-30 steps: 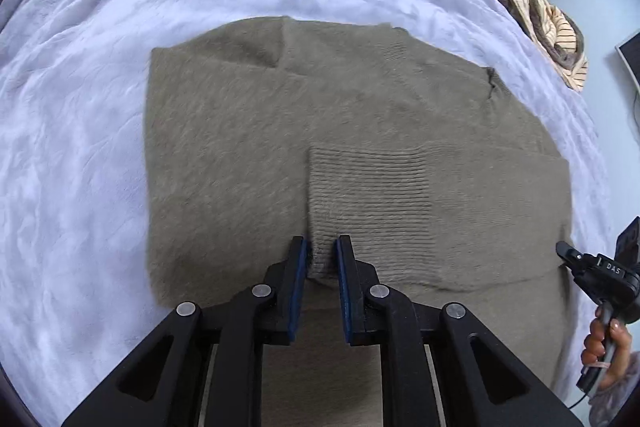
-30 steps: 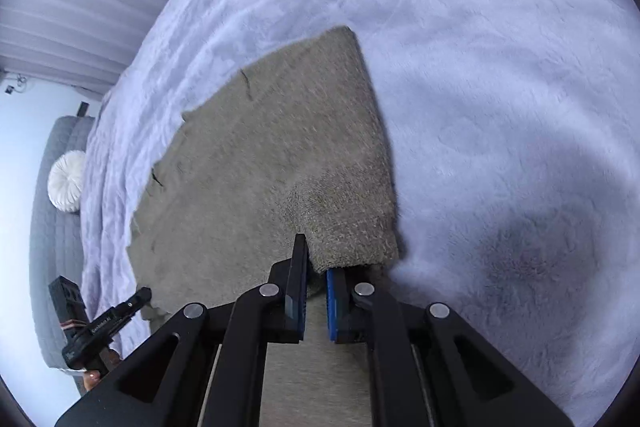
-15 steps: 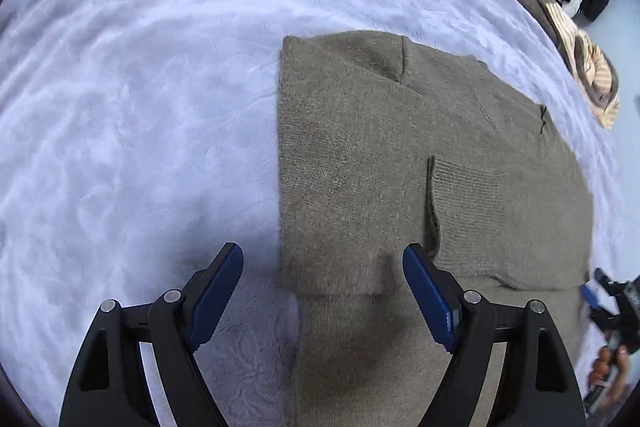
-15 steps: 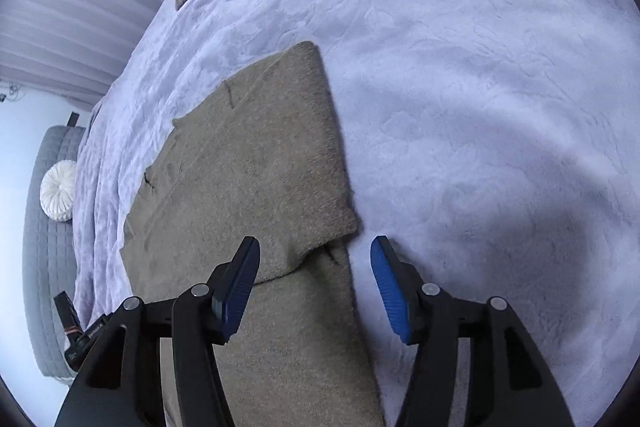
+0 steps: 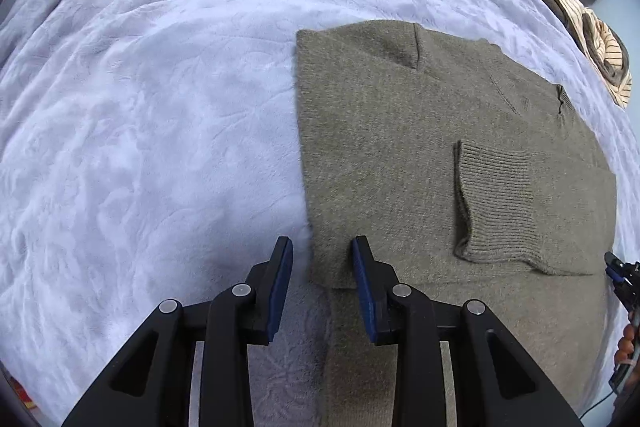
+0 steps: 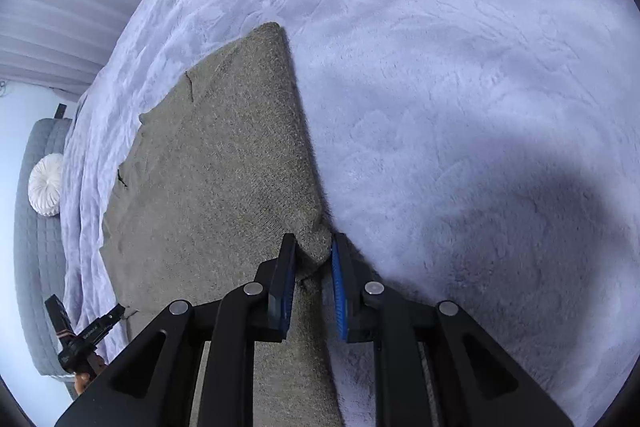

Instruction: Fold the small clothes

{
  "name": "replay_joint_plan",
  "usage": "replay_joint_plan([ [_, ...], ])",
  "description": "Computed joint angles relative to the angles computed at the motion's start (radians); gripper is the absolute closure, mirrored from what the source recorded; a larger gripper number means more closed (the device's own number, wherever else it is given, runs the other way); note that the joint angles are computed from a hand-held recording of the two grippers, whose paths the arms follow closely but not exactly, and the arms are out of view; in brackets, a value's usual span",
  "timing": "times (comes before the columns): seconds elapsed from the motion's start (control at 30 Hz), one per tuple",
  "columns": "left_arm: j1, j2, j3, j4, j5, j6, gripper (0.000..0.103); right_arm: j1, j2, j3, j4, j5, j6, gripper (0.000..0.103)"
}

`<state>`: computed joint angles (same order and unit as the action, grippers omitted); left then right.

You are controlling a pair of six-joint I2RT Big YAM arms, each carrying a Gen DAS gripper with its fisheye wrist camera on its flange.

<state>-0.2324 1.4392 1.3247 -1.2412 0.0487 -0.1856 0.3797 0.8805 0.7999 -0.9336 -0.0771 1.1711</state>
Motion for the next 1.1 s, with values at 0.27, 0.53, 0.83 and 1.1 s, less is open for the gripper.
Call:
replay_joint_plan([
  [0.27, -0.044, -0.053, -0.005, -0.068, -0.098, -0.008, 0.07, 0.124, 0.015, 0.109, -0.19, 0.108, -0.007, 0.08],
  [0.53, -0.068, -0.11, -0.021, -0.17, -0.103, -0.008, 0.07, 0.262, 0.035, 0.145, -0.215, 0.095, 0.086, 0.067],
  [0.83, -0.158, -0.195, -0.056, -0.227, -0.113, -0.041, 0.001, 0.41, 0.095, 0.218, -0.253, 0.081, 0.141, 0.051],
  [1.1, -0.235, -0.248, -0.062, -0.334, -0.094, -0.09, 0.001, 0.512, 0.138, 0.275, -0.275, 0.076, 0.176, 0.039],
])
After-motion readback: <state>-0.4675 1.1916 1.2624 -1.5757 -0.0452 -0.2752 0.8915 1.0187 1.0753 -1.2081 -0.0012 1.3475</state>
